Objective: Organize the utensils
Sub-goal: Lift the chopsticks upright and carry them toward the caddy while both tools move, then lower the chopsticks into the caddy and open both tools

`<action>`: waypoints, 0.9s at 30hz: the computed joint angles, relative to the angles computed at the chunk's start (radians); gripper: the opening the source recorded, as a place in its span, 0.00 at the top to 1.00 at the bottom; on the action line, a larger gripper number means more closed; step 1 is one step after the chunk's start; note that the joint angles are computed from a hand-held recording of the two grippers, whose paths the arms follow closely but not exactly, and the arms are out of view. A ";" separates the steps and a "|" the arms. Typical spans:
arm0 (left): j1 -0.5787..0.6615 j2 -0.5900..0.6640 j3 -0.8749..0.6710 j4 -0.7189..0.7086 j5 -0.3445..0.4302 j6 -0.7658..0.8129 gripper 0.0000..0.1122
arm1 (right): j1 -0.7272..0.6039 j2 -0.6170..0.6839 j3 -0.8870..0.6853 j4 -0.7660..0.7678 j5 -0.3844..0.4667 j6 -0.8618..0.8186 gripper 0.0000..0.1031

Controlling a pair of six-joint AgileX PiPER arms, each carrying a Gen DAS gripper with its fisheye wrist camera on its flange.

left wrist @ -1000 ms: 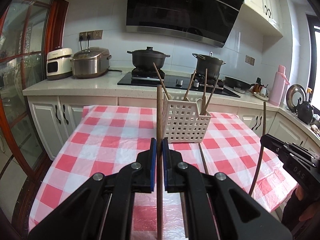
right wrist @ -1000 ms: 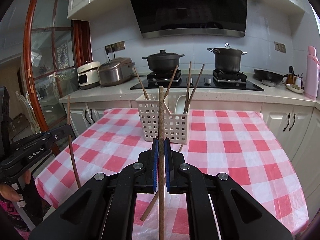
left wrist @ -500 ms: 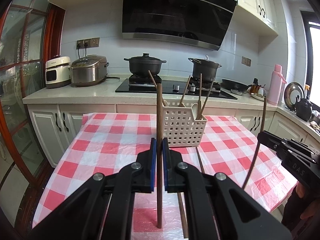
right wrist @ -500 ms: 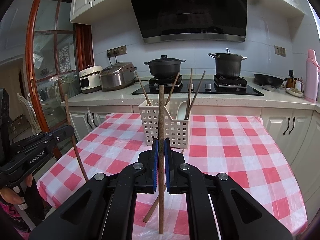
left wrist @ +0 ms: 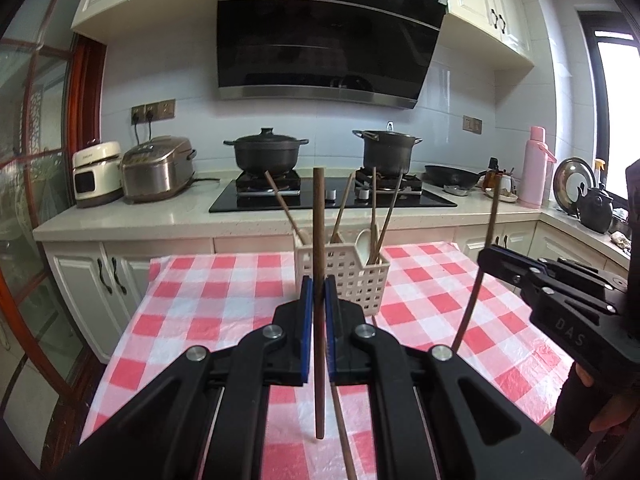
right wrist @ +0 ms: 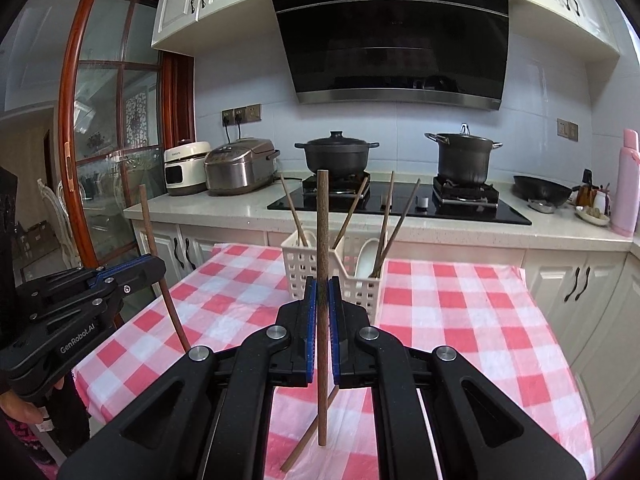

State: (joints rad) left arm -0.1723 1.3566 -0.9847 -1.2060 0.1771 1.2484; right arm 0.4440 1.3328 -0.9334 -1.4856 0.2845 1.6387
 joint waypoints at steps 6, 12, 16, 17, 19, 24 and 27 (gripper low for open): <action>-0.010 0.068 -0.144 0.283 0.059 -0.283 0.95 | -0.086 0.057 -0.116 0.284 -0.069 -0.299 0.94; 0.004 0.192 -0.374 0.512 0.194 -0.544 0.95 | -0.155 0.119 -0.245 0.728 -0.088 -0.744 0.94; -0.001 0.285 -0.553 0.625 0.288 -0.684 0.95 | -0.190 0.182 -0.352 0.971 -0.062 -0.988 0.94; -0.002 0.312 -0.604 0.648 0.316 -0.709 0.95 | -0.195 0.197 -0.380 0.994 -0.050 -1.013 0.94; -0.009 0.351 -0.685 0.698 0.346 -0.760 0.95 | -0.209 0.230 -0.438 1.063 -0.030 -1.085 0.94; -0.023 0.473 -0.967 0.823 0.468 -0.894 0.95 | -0.251 0.328 -0.620 1.226 0.045 -1.242 0.94; -0.033 0.538 -1.131 0.884 0.530 -0.950 0.95 | -0.269 0.388 -0.735 1.265 0.088 -1.283 0.94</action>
